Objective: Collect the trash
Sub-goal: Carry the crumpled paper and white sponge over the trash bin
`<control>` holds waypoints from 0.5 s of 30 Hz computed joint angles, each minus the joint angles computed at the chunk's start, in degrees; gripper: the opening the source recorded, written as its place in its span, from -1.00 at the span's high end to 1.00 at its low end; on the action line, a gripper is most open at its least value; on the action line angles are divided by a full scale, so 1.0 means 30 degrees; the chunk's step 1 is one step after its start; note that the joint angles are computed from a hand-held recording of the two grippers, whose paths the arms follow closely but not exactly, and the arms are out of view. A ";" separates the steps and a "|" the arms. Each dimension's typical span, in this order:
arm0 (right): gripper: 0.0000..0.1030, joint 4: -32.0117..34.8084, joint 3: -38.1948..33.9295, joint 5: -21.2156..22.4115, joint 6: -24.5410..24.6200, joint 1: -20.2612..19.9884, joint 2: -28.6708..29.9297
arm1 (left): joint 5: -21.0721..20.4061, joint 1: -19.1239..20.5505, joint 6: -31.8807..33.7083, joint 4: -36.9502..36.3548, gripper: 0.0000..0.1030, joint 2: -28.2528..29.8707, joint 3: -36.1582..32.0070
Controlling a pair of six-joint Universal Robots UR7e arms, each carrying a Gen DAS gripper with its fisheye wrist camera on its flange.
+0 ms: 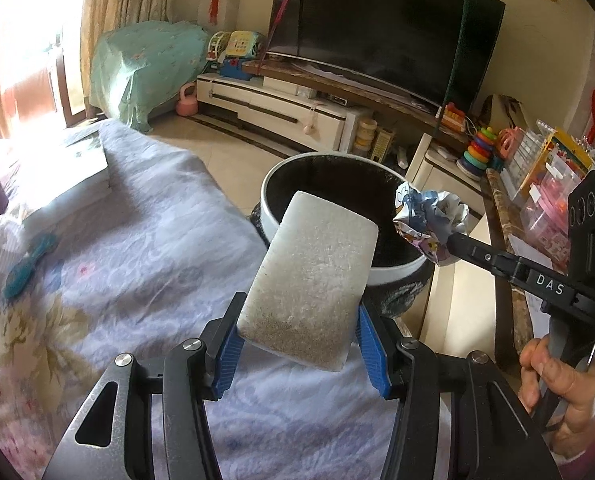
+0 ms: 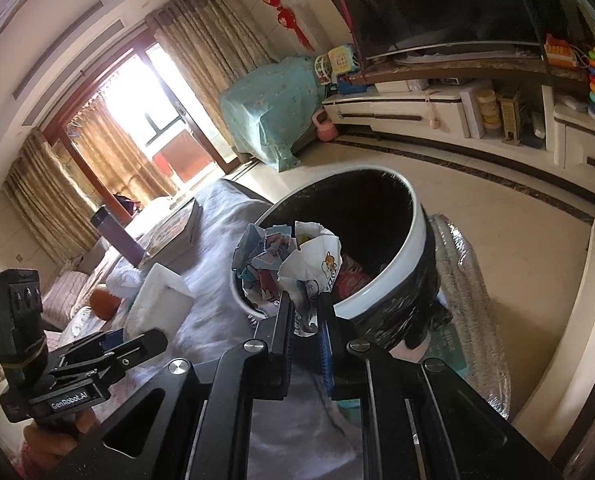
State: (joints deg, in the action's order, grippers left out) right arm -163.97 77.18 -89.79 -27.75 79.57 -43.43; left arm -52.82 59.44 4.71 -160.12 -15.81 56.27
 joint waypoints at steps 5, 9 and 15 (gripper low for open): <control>0.78 0.0197 -0.0918 -0.0256 -0.0070 0.0009 0.0390 | 0.0037 0.0036 0.0454 0.0849 0.01 0.0891 -0.1759; 0.78 0.0444 -0.1686 -0.0445 -0.0095 0.0082 0.0693 | -0.0010 0.0092 0.0667 0.1843 0.01 0.1860 -0.3728; 0.78 0.0824 -0.2690 -0.0846 -0.0312 0.0196 0.1136 | -0.0137 0.0260 0.0877 0.3288 0.00 0.3236 -0.6584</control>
